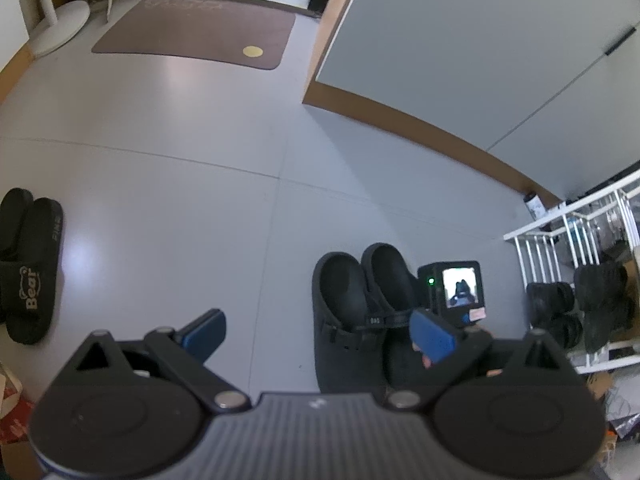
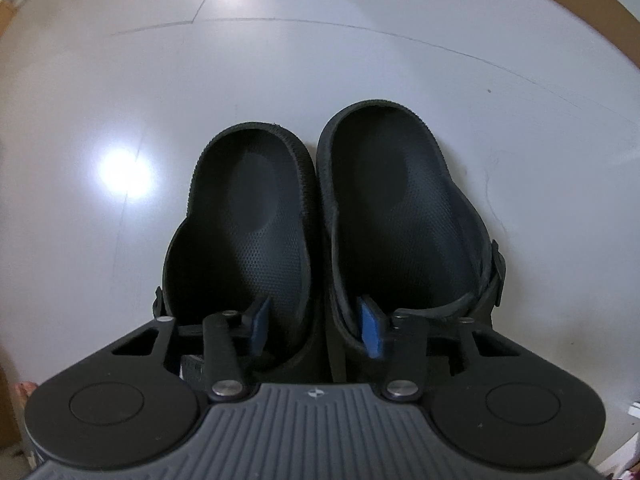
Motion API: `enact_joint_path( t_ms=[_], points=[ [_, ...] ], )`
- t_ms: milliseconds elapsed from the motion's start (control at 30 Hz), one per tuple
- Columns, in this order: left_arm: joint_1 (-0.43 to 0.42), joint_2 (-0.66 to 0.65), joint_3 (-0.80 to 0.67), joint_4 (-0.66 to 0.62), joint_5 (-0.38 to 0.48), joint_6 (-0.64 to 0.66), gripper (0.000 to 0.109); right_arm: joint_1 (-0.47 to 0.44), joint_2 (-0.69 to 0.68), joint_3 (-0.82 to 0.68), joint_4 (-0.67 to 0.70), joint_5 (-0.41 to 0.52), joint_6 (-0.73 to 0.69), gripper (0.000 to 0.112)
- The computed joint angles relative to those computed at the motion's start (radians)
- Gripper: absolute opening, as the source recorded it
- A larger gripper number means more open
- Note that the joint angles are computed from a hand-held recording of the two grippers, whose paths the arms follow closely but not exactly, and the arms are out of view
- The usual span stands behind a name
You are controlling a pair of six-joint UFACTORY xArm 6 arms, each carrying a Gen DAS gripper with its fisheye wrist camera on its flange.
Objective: Organize scattered shoes
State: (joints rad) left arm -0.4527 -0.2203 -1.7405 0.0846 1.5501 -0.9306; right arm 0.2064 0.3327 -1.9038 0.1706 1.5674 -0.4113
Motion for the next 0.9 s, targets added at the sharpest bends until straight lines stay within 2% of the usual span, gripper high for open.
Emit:
enact_joint_path(
  t_ms=[33,67,133,367,633,767,900],
  points=[
    [0.001,0.001,0.001,-0.001,-0.002,0.002,0.100,0.005,-0.006,0.009,-0.018,-0.008,-0.003,0.029],
    [0.000,0.002,0.002,-0.002,-0.004,0.005,0.100,0.006,-0.012,0.017,-0.026,-0.015,-0.006,0.027],
    [-0.002,0.003,0.003,-0.001,-0.007,0.008,0.100,-0.010,-0.018,0.029,-0.013,-0.015,-0.001,0.027],
    [-0.007,0.001,0.012,0.002,-0.006,0.025,0.100,-0.105,0.020,-0.021,0.055,0.085,0.042,0.027],
    [-0.013,-0.004,0.023,-0.003,-0.035,0.037,0.100,-0.209,0.097,-0.130,0.091,0.191,0.139,0.026],
    [-0.012,-0.006,0.032,-0.008,-0.055,0.043,0.100,-0.215,0.116,-0.154,0.073,0.218,0.162,0.026],
    [-0.009,-0.008,0.043,-0.015,-0.063,0.046,0.100,-0.218,0.173,-0.240,0.040,0.293,0.150,0.027]
  ],
)
